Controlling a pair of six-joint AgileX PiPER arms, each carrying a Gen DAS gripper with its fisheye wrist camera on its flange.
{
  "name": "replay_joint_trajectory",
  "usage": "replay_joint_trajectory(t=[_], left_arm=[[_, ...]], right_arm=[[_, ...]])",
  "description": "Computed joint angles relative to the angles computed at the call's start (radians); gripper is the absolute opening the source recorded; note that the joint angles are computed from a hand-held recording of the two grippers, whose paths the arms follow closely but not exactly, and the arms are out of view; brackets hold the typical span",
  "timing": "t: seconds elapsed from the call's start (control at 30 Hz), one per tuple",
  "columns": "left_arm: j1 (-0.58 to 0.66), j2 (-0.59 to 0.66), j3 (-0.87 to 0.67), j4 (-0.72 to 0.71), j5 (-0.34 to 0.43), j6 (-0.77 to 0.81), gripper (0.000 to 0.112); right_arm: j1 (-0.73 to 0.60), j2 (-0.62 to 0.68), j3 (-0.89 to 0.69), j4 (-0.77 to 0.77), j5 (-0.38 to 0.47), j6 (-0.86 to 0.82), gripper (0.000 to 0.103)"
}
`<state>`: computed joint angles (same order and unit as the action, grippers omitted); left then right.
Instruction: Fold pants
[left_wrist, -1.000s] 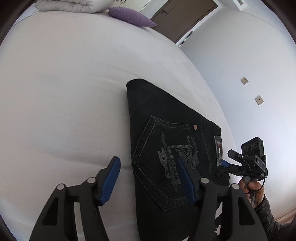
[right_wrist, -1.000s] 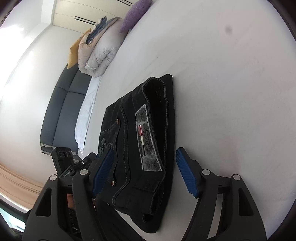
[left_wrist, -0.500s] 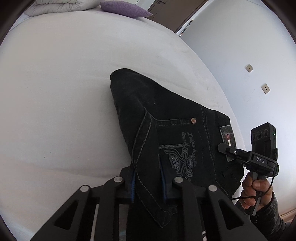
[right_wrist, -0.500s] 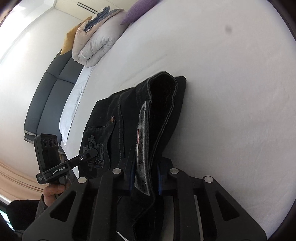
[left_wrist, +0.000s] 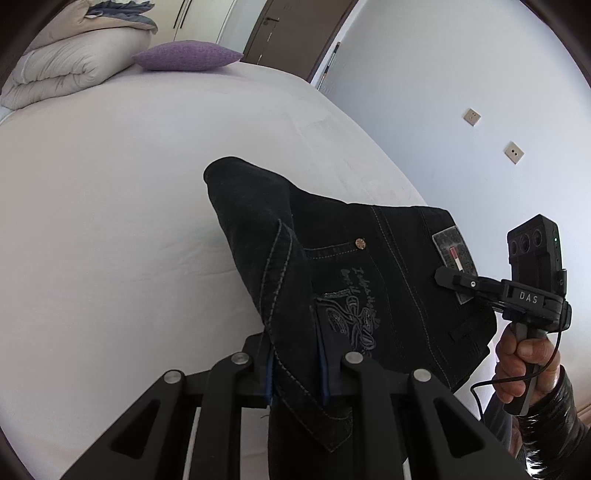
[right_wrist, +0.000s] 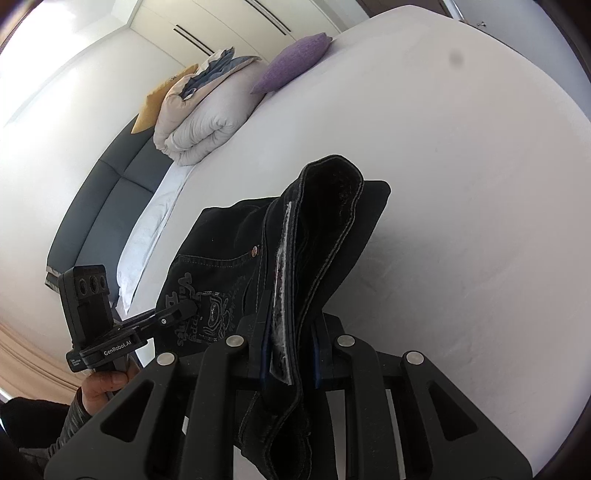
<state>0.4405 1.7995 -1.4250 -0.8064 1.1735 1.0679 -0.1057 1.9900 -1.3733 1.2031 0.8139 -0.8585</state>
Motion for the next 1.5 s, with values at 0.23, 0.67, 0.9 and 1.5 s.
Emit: replay_joint_trajectory(t=[0.23,0.67,0.9,1.5], left_arm=[[-0.169,0.018,0.033,0.065,-0.178,-0.052,0.019],[-0.198,0.058,-0.01,0.112,-0.223,-0.089,0.027],[-0.168,0.043,0.002,0.111,-0.229,-0.055,0.035],[-0.105,-0.583,0.564,-0.389,-0.625,0.469,0.103]], right_arm=[[-0.091,0.198,-0.299,-0.145,0.079,0.14,0.016],[-0.091,0.302,-0.287,-0.114,-0.011,0.095,0.02],[-0.07,0.224,-0.183,-0.114,-0.083,0.088,0.027],[-0.002,-0.48,0.57,0.508,-0.495,-0.608,0.028]])
